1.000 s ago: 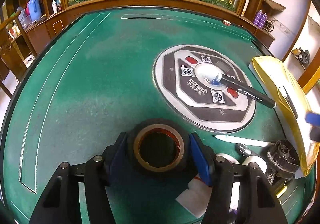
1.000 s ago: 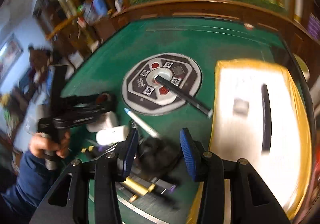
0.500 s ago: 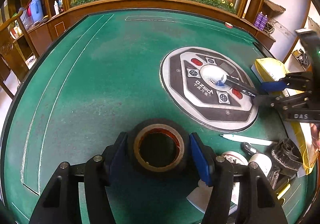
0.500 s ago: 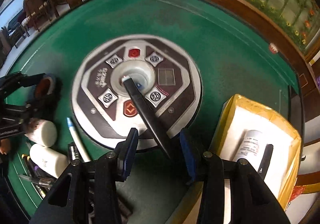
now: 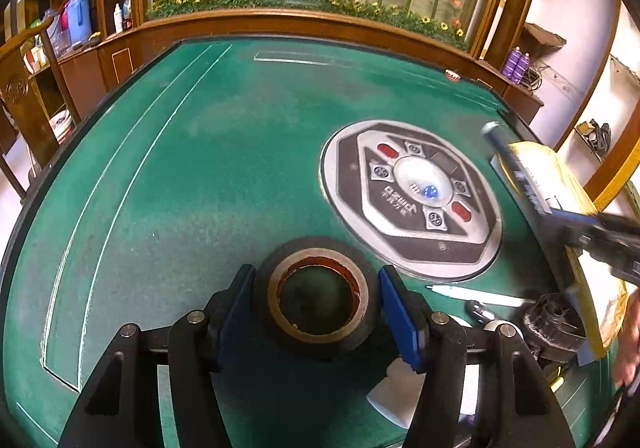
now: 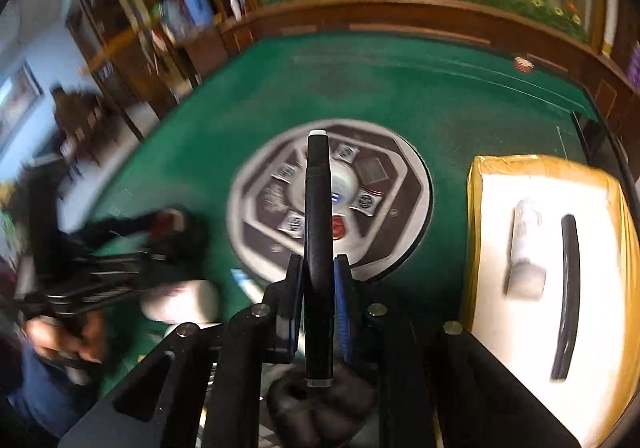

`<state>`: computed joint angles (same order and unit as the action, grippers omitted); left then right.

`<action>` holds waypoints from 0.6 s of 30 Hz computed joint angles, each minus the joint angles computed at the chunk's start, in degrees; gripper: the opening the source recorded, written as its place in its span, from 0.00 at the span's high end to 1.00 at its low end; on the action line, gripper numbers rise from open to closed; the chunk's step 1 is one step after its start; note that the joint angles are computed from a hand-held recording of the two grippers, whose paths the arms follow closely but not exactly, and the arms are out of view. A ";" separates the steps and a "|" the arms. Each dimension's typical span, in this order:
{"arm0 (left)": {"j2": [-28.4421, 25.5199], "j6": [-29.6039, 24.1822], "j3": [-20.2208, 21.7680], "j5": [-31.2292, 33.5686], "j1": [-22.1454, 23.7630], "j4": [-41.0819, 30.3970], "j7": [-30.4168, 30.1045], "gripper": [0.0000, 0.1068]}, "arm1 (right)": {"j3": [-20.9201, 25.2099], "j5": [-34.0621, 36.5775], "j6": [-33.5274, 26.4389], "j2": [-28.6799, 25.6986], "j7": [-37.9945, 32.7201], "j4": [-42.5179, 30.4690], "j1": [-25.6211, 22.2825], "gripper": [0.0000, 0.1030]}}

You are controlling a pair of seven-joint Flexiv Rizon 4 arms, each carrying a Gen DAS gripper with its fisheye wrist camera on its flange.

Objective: Organize rigid objects
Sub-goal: 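Lay the black marker on the tray with the right tool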

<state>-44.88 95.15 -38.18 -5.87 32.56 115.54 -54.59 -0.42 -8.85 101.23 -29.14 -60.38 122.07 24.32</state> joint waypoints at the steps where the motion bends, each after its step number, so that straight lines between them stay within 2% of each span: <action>1: 0.01 0.18 -0.15 0.09 0.09 0.04 0.04 0.38 | -1.21 1.22 2.61 0.47 0.32 1.57 1.85 0.86; 4: 0.09 1.23 -0.60 0.81 0.41 0.50 0.03 0.38 | -0.82 6.25 10.39 1.32 0.02 5.83 4.74 0.86; 6: 0.02 1.80 -1.13 1.45 0.92 0.77 -0.16 0.38 | 3.11 6.79 15.32 0.33 0.20 6.86 2.11 0.86; 8: -0.24 2.42 -1.86 2.19 1.61 1.01 -0.40 0.38 | 4.29 8.57 18.78 0.04 -0.23 8.19 2.06 0.86; 14: -0.21 2.44 -3.58 3.88 2.77 1.73 -1.30 0.38 | 9.98 5.45 23.21 -0.39 3.68 11.23 -5.68 0.86; 18: 0.21 2.46 -6.18 5.12 4.28 3.15 -1.71 0.38 | 10.11 5.52 26.67 0.27 5.27 14.30 -7.39 0.86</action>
